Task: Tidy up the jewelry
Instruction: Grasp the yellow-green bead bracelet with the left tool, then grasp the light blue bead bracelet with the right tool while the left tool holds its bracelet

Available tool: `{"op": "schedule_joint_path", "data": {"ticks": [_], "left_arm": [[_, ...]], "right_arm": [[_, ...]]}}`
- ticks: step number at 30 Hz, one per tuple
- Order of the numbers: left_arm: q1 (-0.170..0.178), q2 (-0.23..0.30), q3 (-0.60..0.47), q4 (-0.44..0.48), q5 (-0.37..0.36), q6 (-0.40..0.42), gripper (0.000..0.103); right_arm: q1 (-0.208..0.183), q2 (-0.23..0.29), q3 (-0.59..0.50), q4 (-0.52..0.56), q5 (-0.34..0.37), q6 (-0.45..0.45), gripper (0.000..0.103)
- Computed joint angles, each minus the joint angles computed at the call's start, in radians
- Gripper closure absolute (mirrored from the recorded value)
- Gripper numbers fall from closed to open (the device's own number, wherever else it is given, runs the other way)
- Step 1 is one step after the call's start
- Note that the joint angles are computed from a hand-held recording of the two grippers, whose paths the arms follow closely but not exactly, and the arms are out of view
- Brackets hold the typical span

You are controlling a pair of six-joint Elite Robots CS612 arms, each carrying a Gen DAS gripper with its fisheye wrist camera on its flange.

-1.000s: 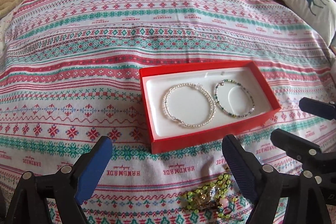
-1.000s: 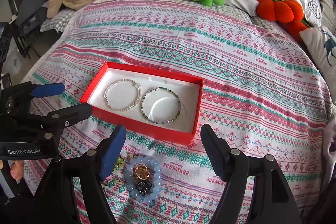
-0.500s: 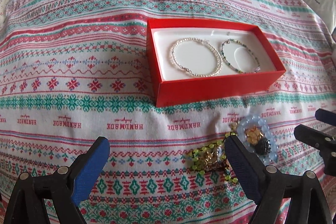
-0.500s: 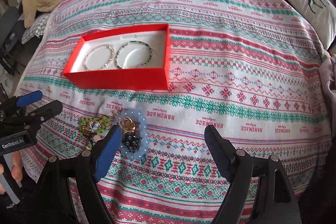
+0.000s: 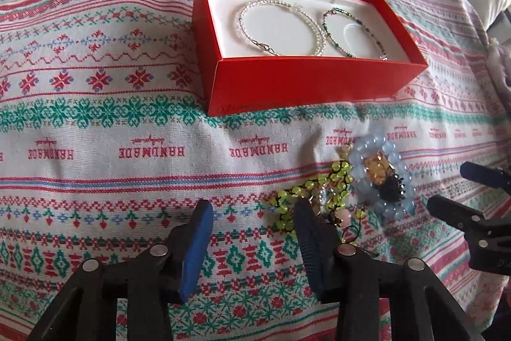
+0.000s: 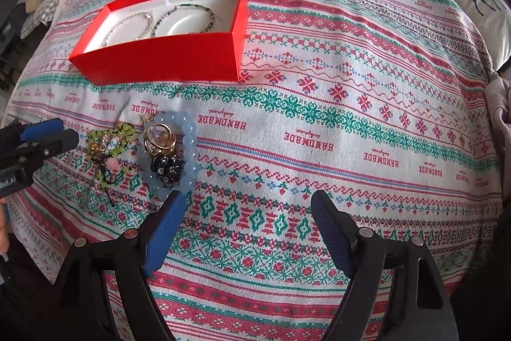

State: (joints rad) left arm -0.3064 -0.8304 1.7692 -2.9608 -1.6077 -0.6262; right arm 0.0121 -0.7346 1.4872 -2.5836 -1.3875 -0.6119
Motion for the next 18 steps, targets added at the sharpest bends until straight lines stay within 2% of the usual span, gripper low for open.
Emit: {"op": "schedule_joint_path", "data": {"ticks": [2, 10, 15, 18], "left_arm": [[-0.001, 0.006, -0.009, 0.005, -0.011, 0.004, 0.069], [-0.011, 0.024, -0.04, 0.04, 0.009, 0.033, 0.083], [-0.014, 0.035, -0.057, 0.05, 0.02, 0.042, 0.1], [-0.019, 0.032, -0.056, 0.046, 0.036, 0.043, 0.103]], "right_arm": [[0.0, 0.0, -0.001, 0.006, -0.002, -0.001, 0.02], [0.006, 0.005, -0.009, 0.025, -0.016, 0.005, 0.02], [0.01, 0.014, -0.022, 0.034, -0.024, 0.013, 0.02], [0.01, 0.02, -0.031, 0.041, -0.025, 0.018, 0.02]]}}
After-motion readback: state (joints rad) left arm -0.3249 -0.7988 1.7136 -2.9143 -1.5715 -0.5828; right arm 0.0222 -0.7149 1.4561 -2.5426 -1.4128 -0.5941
